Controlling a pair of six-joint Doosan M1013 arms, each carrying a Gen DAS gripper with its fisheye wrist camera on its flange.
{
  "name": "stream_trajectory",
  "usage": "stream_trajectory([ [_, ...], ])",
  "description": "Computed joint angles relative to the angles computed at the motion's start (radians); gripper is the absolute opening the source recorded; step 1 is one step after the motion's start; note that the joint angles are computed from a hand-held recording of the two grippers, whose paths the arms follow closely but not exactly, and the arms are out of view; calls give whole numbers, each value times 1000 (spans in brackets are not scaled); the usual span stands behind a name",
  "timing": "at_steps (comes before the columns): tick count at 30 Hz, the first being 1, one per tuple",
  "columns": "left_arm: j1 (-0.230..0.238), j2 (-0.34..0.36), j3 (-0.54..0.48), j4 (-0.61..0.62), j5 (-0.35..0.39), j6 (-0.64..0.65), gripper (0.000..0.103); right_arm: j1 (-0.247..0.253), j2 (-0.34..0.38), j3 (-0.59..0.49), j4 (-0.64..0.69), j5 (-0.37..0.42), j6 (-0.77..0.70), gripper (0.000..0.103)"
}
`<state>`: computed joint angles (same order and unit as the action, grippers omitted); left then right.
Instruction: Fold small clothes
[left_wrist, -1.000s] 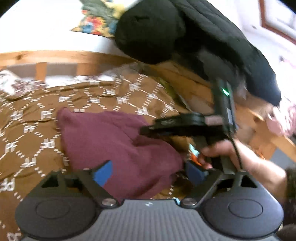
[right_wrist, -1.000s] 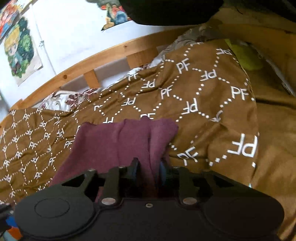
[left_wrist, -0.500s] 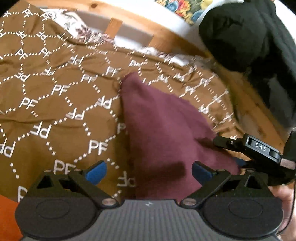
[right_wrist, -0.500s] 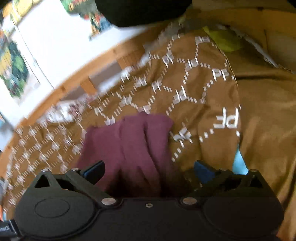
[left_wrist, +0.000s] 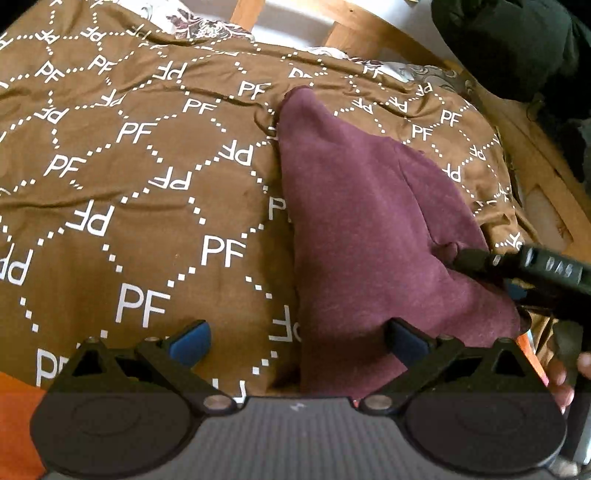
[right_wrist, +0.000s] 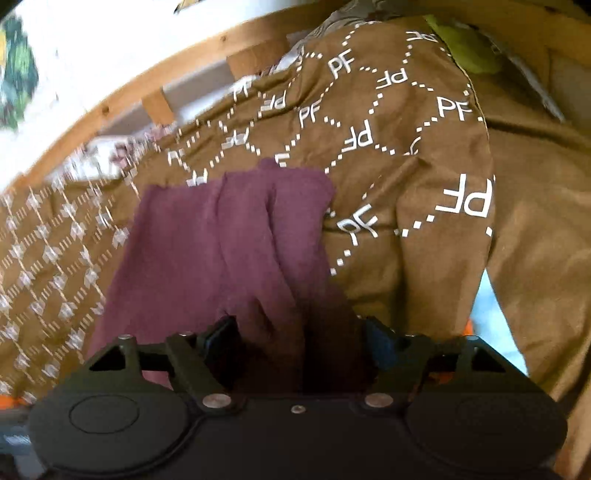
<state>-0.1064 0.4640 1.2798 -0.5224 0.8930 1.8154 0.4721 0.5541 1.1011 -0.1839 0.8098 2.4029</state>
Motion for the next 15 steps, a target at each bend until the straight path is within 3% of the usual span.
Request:
stream_trajectory([
  [6,0,7,-6,-13,14,2,103,-10,-23,53,-11,-177,57,83],
  [10,0,14,-14,-18,23,4,103,-1,28,-16,-55,-137,-17,81],
  [11,1,15,-15,-21,25,4,103,0,41,-33,-58,-122,-26,79],
  [12,2,16,-17,-24,28,4,103,1,52,-49,-54,-101,-31,66],
  [13,4,17,-18,-32,31,7,103,2,61,-63,-52,-78,-32,48],
  [15,6,19,-21,-43,37,4,103,4,63,-65,-73,-58,2,39],
])
